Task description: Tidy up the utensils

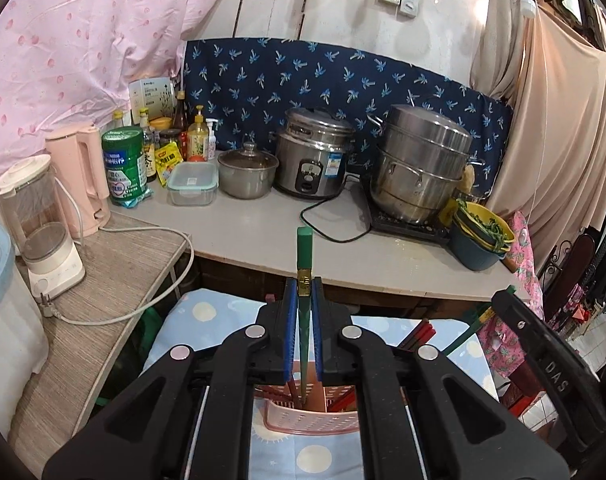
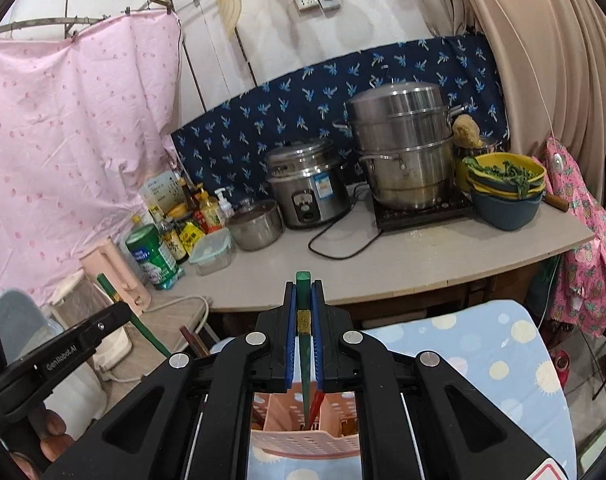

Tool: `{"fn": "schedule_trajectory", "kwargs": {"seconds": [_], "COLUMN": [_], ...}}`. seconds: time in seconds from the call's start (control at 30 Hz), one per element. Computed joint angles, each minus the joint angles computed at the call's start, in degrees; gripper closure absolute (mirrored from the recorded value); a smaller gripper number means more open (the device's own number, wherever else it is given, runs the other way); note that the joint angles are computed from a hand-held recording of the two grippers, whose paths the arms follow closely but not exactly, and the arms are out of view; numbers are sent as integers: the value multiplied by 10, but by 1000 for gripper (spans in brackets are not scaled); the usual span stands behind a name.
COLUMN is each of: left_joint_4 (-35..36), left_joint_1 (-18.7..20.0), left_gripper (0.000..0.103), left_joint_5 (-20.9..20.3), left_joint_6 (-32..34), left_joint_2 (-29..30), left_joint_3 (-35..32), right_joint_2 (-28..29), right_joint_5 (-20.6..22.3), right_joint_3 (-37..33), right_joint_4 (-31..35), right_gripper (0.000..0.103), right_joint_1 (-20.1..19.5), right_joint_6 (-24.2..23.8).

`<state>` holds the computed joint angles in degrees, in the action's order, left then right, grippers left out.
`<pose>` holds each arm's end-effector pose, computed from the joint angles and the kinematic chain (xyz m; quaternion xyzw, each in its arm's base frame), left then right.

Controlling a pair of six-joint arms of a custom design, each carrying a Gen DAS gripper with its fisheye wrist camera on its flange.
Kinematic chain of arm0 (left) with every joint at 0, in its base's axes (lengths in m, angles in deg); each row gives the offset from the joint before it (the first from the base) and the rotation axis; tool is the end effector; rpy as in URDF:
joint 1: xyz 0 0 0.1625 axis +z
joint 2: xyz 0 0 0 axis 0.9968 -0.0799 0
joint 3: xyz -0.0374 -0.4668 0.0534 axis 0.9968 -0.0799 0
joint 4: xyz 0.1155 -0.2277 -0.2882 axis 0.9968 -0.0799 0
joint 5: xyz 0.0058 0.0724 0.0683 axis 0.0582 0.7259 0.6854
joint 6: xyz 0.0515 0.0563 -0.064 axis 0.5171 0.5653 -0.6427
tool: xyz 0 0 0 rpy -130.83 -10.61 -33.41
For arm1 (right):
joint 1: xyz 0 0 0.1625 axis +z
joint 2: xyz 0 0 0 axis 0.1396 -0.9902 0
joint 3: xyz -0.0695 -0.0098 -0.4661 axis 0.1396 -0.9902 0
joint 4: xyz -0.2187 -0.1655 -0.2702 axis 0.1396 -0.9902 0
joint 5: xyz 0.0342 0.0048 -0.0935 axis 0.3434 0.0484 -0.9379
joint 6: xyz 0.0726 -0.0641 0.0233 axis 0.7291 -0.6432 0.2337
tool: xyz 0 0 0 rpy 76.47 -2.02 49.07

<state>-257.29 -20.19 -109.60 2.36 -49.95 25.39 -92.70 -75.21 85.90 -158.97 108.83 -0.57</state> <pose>-0.1084 -0.7132 0.4305 0.1105 0.8249 -0.4814 0.2750 0.4670 -0.7291 0.0467 0.1943 -0.8446 0.4731 0.1582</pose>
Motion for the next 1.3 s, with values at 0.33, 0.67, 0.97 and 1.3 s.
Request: {"fn": "schedule_trajectory", "kwargs": {"seconds": [0.33, 0.67, 0.97, 1.3], "left_joint_4": [-4, -42, -78, -98], "left_joint_1": [4, -12, -32, -45], "left_gripper": [87, 68, 63, 53], "left_joint_5": [18, 40, 68, 88], "left_joint_6": [-3, 12, 23, 12], "left_joint_2": [4, -15, -38, -63], "left_joint_3": [15, 68, 134, 196], "right_joint_2": [0, -26, -54, -70], "right_joint_5": [-4, -13, -23, -50], "right_joint_3": [18, 86, 178, 257], "right_joint_4": [11, -39, -91, -139], "right_gripper": [86, 70, 63, 58], "right_joint_1": [-7, 3, 14, 24], "right_joint_6": [7, -3, -7, -12]}}
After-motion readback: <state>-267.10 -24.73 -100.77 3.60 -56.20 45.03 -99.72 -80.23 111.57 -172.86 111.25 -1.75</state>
